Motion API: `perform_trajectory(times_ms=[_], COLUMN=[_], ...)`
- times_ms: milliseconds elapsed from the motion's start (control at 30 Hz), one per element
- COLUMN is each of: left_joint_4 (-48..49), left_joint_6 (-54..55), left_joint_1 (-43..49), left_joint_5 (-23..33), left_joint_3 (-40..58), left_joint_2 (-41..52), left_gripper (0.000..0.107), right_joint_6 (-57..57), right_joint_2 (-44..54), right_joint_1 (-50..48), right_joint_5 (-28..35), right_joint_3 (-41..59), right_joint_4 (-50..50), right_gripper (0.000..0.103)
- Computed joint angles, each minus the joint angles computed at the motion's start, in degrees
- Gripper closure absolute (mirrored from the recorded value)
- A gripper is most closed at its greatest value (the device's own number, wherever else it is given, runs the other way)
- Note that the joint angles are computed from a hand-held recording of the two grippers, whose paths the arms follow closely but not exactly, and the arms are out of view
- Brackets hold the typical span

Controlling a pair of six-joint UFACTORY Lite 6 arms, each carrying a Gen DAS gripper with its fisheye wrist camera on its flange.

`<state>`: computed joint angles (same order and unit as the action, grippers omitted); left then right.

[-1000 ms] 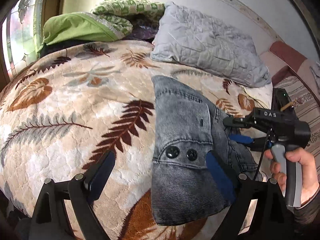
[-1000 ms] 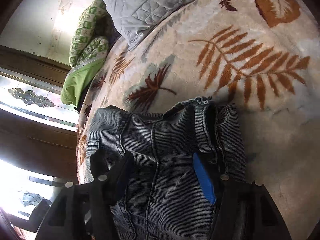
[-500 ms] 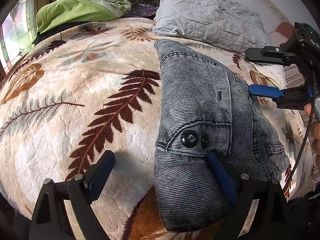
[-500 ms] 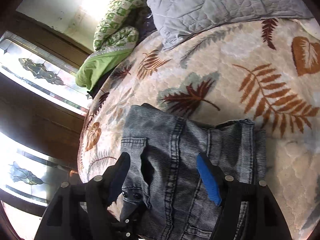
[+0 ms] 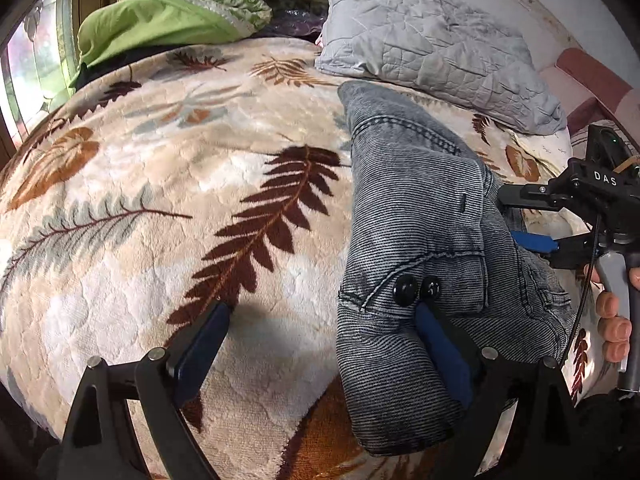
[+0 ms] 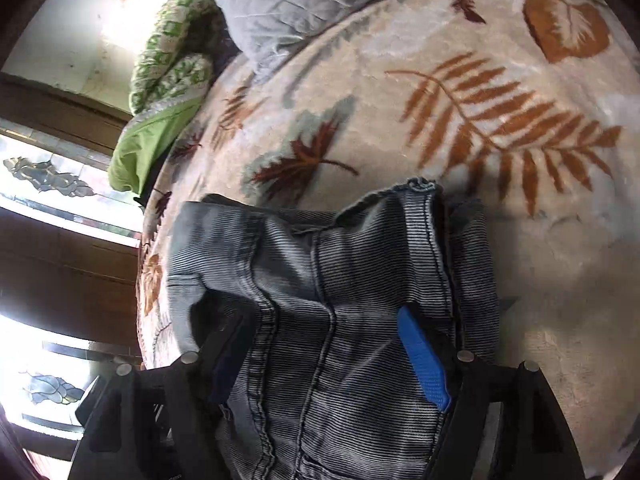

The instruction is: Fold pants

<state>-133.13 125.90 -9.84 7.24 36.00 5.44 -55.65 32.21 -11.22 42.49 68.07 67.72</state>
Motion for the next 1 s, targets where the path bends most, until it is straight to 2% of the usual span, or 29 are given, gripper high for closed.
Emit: perform_trajectory(times_ms=[67, 167, 233, 267, 333, 433, 533, 600, 667, 767, 900, 933, 1000], left_joint_4=[1.31, 7.42, 7.85, 4.47, -1.74, -1.47, -2.05, -1.34, 3.83, 8.25, 7.81, 7.83, 13.54], left_joint_6=[-1.41, -8.64, -7.84, -4.53, 0.63, 1.93, 2.88, 2.12, -2.10, -6.08, -5.25, -5.36, -11.15], left_joint_1=[1.58, 4.40, 1.46, 0.54, 1.23, 1.70, 2.37, 2.80, 4.23, 5.76, 6.01, 6.13, 8.10], left_joint_5=[3.02, 6.93, 3.82, 3.51, 6.30, 7.25, 8.80, 9.50, 11.08, 13.05, 13.91, 14.14, 16.10], left_joint_3=[-2.77, -5.69, -3.24, -2.72, -4.25, -4.12, -4.61, -4.55, -4.55, -4.20, -4.52, -4.56, -4.76], left_joint_2=[-4.95, -9.28, -3.62, -1.03, -1.01, -0.47, -0.31, 0.02, 0.00, 0.63, 0.69, 0.70, -0.16], left_gripper=[0.012, 0.012, 0.012, 0.012, 0.012, 0.011, 0.011, 0.011, 0.011, 0.011, 0.011, 0.011, 0.011], right_joint_6=[-0.79, 4.61, 3.69, 3.25, 4.37, 8.51, 12.59, 16.37, 17.52, 19.78, 10.50, 11.03, 14.08], right_joint_2=[-1.57, -5.90, -7.65, -7.29, -3.96, 4.49, 14.54, 21.38, 21.76, 15.66, 7.84, 8.04, 12.58], right_joint_1=[-1.35, -0.64, -0.55, -0.21, 1.71, 7.44, 12.25, 13.22, 12.88, 14.00, 11.71, 11.51, 12.17], right_joint_5=[1.78, 1.18, 5.16, 7.95, 13.52, 18.57, 18.95, 16.19, 15.02, 13.42, 15.42, 14.83, 10.33], right_joint_3=[-0.86, 0.30, 2.04, 3.91, 10.03, 21.68, 31.45, 36.06, 36.28, 34.10, 23.78, 22.53, 21.73], right_joint_4=[1.43, -4.63, -3.19, -1.93, -0.69, -2.20, -4.14, -6.74, -5.66, -9.51, -1.31, -2.17, -7.04], right_gripper=[0.026, 0.026, 0.026, 0.026, 0.025, 0.024, 0.023, 0.025, 0.027, 0.026, 0.023, 0.019, 0.021])
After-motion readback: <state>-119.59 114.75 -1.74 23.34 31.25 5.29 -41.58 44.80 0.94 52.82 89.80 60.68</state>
